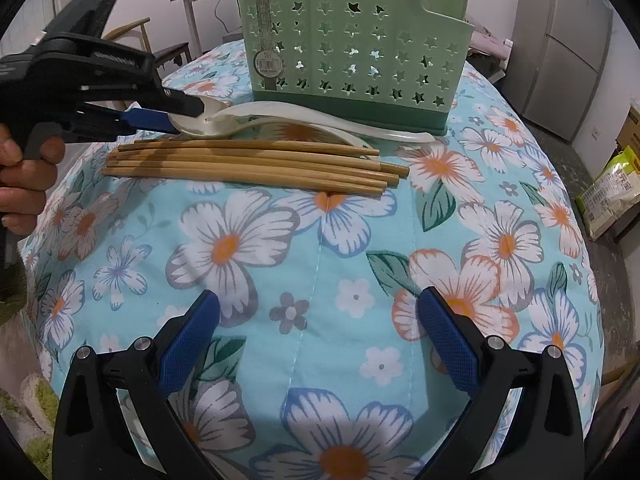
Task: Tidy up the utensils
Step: 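Grasp the white plastic ladle spoon with the left tool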
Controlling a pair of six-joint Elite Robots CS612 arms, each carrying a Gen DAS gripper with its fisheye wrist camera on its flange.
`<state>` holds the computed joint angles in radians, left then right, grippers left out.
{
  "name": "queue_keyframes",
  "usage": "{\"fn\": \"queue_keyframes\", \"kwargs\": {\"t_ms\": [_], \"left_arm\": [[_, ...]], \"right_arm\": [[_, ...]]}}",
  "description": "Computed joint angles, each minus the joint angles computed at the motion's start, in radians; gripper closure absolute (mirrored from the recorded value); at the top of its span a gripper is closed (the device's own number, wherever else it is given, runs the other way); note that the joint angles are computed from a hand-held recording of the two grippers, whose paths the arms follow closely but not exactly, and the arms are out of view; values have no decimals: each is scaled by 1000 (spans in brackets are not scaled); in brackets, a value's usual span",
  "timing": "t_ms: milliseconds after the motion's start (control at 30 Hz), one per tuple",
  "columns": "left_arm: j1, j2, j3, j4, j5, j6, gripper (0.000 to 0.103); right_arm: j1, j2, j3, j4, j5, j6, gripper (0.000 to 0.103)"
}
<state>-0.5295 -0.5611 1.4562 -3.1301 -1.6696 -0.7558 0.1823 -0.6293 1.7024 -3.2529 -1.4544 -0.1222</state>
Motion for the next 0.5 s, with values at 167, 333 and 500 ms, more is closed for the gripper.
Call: {"fn": "queue_keyframes", "kwargs": {"t_ms": [167, 333, 500], "left_arm": [[2, 3, 2, -29, -1, -39, 99], [-5, -17, 34, -105, 23, -38, 99], [-11, -40, 81, -182, 12, -56, 100]], "right_arm": [[-1, 1, 0, -5, 2, 0, 6], [0, 3, 2, -13, 0, 0, 6], [1, 3, 3, -18, -2, 2, 6]]}}
